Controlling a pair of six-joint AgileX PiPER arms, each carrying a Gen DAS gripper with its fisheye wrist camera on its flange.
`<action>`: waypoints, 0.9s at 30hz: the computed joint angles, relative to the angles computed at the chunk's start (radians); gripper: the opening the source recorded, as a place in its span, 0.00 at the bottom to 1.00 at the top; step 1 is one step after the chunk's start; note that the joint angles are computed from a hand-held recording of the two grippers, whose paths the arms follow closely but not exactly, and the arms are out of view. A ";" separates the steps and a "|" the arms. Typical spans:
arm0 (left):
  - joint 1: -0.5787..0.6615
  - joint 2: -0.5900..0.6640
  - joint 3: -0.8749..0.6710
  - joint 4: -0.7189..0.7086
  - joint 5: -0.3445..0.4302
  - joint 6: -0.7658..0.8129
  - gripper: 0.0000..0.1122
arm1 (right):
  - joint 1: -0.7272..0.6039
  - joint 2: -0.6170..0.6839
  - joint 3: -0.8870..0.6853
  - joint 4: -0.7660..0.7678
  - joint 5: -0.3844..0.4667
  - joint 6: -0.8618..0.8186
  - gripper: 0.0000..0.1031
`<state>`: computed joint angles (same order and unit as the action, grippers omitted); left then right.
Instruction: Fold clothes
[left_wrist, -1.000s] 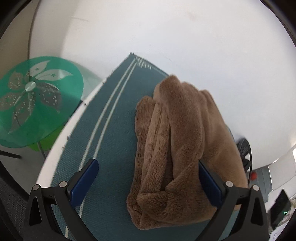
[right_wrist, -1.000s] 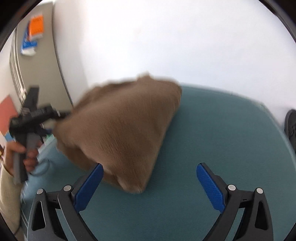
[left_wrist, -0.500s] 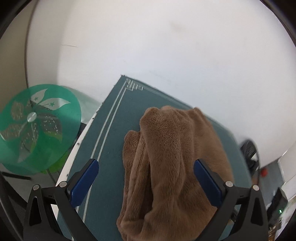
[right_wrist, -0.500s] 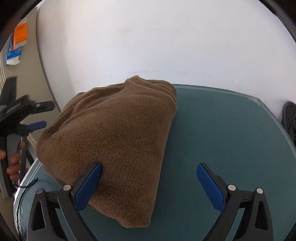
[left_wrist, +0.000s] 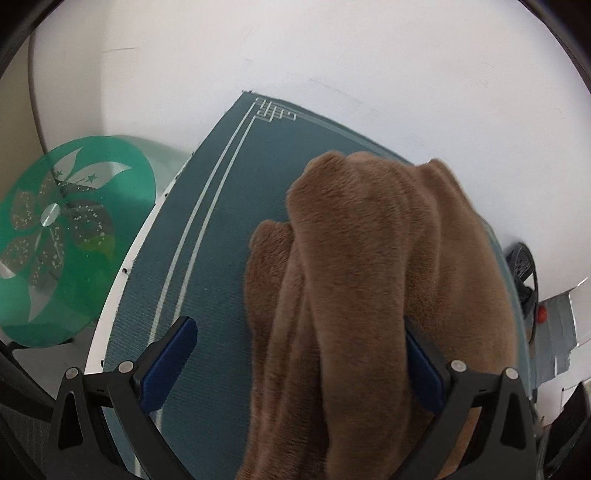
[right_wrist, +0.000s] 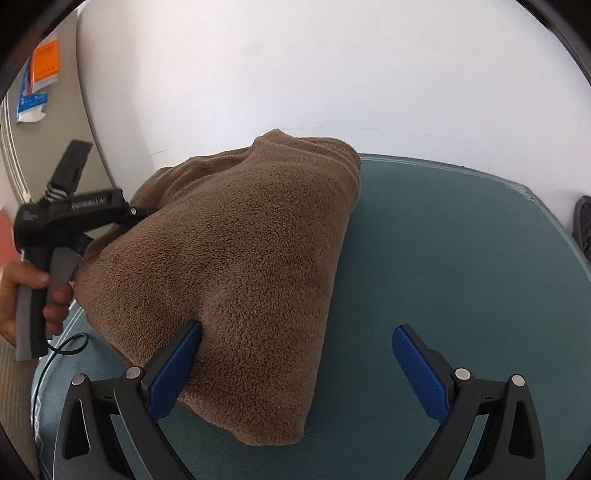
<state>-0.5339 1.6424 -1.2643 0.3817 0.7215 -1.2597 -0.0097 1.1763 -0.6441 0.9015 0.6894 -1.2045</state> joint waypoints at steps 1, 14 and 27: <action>0.001 0.000 0.013 0.001 -0.011 -0.001 0.92 | 0.001 0.002 -0.001 -0.001 0.003 -0.001 0.99; -0.054 -0.031 0.058 0.147 -0.008 -0.108 0.92 | 0.001 0.001 -0.004 -0.006 0.008 0.001 0.99; -0.382 0.037 -0.204 0.416 0.415 -0.204 0.92 | -0.007 -0.010 -0.002 -0.013 0.025 0.020 0.99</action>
